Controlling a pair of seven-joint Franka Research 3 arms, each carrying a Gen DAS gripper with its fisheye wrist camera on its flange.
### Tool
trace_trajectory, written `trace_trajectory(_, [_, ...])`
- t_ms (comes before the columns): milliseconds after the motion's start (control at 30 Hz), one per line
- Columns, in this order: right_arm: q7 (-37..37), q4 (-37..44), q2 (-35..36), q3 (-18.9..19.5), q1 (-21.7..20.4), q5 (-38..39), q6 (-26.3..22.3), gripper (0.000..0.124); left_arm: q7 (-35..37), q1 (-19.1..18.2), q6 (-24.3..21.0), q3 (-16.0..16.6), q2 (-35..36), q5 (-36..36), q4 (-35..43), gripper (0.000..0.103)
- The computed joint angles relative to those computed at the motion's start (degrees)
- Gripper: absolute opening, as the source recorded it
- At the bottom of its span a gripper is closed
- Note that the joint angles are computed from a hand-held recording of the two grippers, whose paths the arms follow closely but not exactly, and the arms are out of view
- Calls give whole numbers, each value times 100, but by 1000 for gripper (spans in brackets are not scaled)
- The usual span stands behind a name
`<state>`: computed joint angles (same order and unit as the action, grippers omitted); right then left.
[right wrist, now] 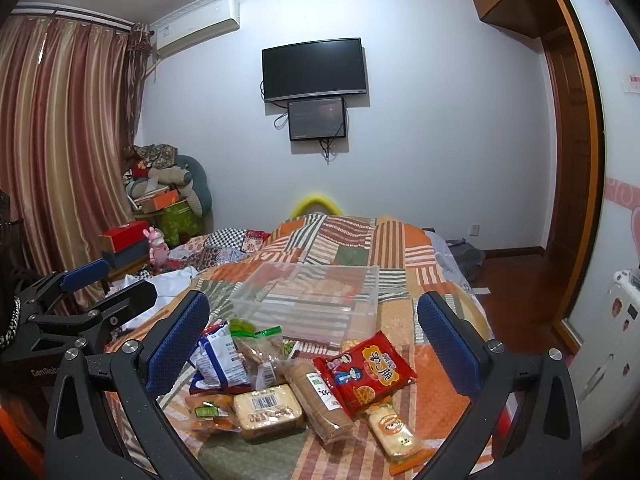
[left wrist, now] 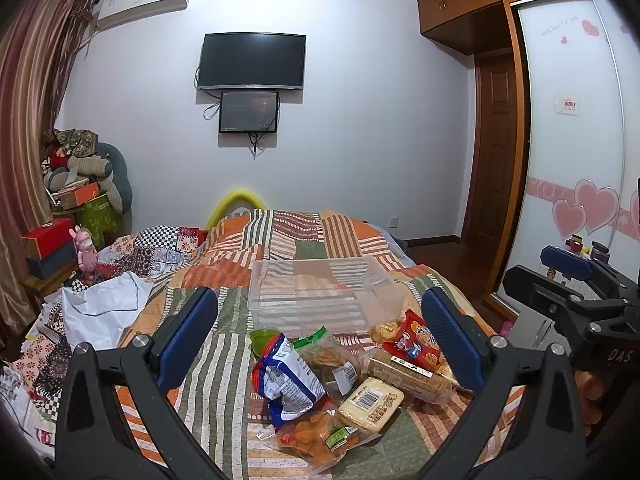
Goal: Organize snacks
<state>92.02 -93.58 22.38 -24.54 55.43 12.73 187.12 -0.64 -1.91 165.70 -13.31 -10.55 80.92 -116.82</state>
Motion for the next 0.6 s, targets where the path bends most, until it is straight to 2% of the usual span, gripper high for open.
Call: trace_trajectory(600, [-103, 36, 44, 147, -97, 111, 13, 103, -284, -20, 0, 8, -7, 281, -14, 103])
